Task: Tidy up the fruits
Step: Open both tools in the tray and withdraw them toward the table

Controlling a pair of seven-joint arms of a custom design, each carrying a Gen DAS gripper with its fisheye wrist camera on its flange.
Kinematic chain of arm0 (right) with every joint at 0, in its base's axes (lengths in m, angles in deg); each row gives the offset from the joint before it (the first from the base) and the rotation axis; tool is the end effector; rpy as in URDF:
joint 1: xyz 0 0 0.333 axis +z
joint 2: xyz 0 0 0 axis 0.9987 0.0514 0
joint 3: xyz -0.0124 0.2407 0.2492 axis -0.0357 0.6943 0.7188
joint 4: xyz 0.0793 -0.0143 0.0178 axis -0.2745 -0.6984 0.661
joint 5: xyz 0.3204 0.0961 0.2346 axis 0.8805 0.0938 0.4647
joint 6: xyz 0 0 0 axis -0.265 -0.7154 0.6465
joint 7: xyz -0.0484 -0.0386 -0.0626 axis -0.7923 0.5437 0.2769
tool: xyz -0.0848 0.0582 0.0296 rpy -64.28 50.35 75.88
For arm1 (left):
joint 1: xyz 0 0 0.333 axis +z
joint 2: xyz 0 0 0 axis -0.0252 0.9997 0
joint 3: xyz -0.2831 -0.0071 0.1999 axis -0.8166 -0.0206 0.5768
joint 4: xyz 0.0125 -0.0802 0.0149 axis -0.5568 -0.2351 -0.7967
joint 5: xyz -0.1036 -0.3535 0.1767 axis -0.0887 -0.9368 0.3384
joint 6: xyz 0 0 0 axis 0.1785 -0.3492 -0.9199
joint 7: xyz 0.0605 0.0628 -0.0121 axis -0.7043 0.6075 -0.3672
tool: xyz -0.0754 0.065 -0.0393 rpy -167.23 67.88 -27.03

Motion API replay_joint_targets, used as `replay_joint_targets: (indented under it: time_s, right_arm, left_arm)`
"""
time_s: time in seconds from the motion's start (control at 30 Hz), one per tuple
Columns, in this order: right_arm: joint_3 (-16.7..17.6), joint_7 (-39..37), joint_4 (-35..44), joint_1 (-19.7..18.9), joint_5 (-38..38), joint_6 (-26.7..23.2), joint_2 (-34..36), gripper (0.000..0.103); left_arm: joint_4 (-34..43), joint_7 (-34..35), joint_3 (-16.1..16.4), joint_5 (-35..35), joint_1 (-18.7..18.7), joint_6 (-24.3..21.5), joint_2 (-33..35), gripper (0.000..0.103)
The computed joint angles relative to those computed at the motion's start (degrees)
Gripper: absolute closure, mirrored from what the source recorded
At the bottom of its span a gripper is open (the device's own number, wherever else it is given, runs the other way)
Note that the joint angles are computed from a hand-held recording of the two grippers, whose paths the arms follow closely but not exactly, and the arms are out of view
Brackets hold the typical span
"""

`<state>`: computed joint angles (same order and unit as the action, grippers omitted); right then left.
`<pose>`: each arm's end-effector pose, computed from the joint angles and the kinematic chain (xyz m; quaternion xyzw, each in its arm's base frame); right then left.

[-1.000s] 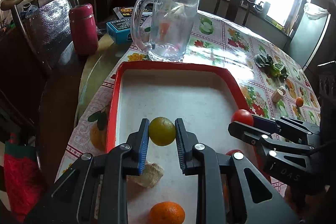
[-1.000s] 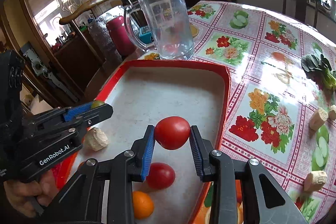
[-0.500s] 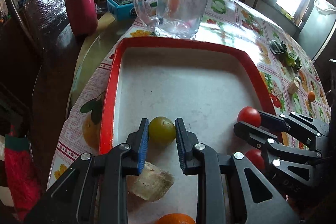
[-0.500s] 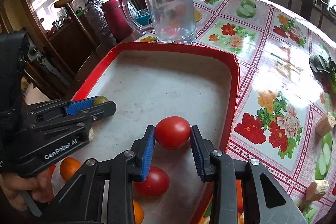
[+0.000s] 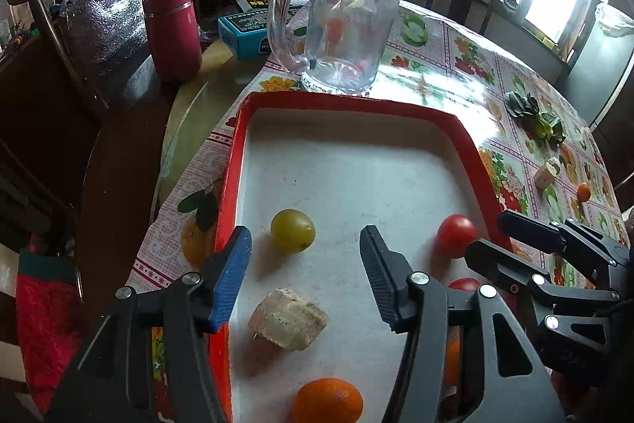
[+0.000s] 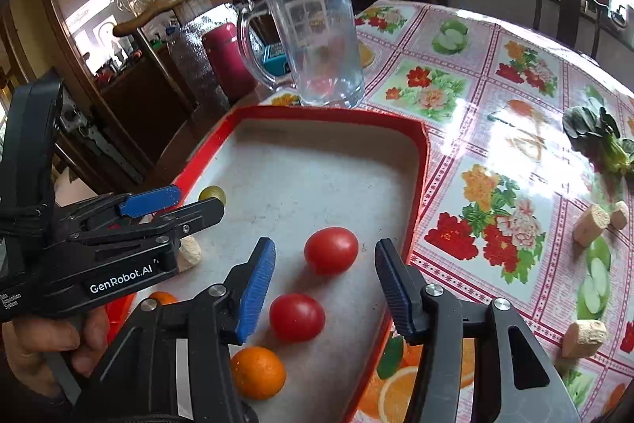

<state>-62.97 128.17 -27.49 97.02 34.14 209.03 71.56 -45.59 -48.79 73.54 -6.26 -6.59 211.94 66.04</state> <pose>0.7067 0.2099 0.3939 -0.8221 0.4682 -0.0451 0.3209 0.6195 -0.1249 0.4078 -0.7835 0.5386 -0.2210 0.2174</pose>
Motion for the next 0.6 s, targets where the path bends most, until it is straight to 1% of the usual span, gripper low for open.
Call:
replay_joint_targets:
  time_s: [0.1, 0.27, 0.6]
  right_arm:
    - [0.73, -1.87, -1.79, -1.03, 1.96, 0.33, -1.75, 0.049]
    - [0.77, -4.84, -5.66, -2.23, 5.63, 1.5, -4.96, 0.049]
    - [-1.89, -7.77, -12.28, -4.54, 11.4, 3.04, -9.77, 0.049]
  left_arm:
    - [-0.45, -0.85, 0.09, 1.04, -0.35, -0.23, -0.97, 0.047]
    - [-0.92, -1.51, -0.42, 1.88, -0.43, -0.56, -2.05, 0.047]
    - [-0.79, -2.2, -1.69, 2.73, -1.51, -0.1, -2.67, 0.047]
